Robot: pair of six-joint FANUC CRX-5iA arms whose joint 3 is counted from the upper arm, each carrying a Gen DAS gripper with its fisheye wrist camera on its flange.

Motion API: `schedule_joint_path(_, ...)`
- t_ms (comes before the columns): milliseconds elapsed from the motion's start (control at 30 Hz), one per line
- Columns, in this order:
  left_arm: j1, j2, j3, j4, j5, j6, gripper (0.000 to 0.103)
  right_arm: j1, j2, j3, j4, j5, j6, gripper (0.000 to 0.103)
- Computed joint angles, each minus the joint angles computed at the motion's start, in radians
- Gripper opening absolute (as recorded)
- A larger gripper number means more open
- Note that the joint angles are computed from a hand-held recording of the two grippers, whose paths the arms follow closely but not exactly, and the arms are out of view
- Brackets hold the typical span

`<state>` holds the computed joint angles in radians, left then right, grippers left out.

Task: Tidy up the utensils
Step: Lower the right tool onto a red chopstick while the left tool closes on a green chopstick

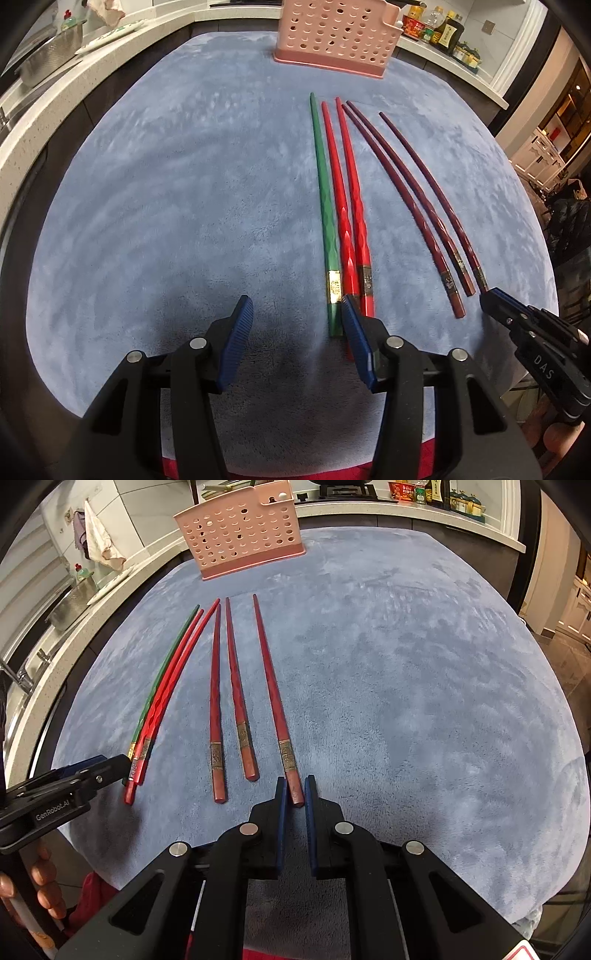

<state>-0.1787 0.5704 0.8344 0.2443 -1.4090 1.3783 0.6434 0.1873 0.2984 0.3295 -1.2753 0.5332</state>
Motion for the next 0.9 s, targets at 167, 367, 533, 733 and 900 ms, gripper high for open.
schedule_joint_path(167, -0.005, -0.002, -0.003, -0.016, 0.007, -0.008, 0.047, 0.002, 0.001, 0.001, 0.001, -0.002, -0.001, 0.009)
schedule_joint_path(367, -0.014, -0.013, -0.016, -0.046, 0.027, -0.016, 0.036, 0.002, 0.002, 0.001, 0.001, -0.002, 0.000, 0.009)
schedule_joint_path(533, -0.008, -0.018, -0.024, -0.045, 0.039, -0.011, 0.019, 0.002, 0.002, 0.001, 0.001, -0.002, -0.001, 0.009)
schedule_joint_path(733, -0.001, -0.016, -0.023, -0.022, 0.038, -0.025, 0.009, 0.002, 0.003, 0.005, -0.002, -0.005, 0.002, 0.009)
schedule_joint_path(900, 0.003, -0.007, 0.002, -0.014, 0.020, -0.020, 0.009, 0.006, -0.001, 0.003, 0.004, -0.002, -0.005, 0.008)
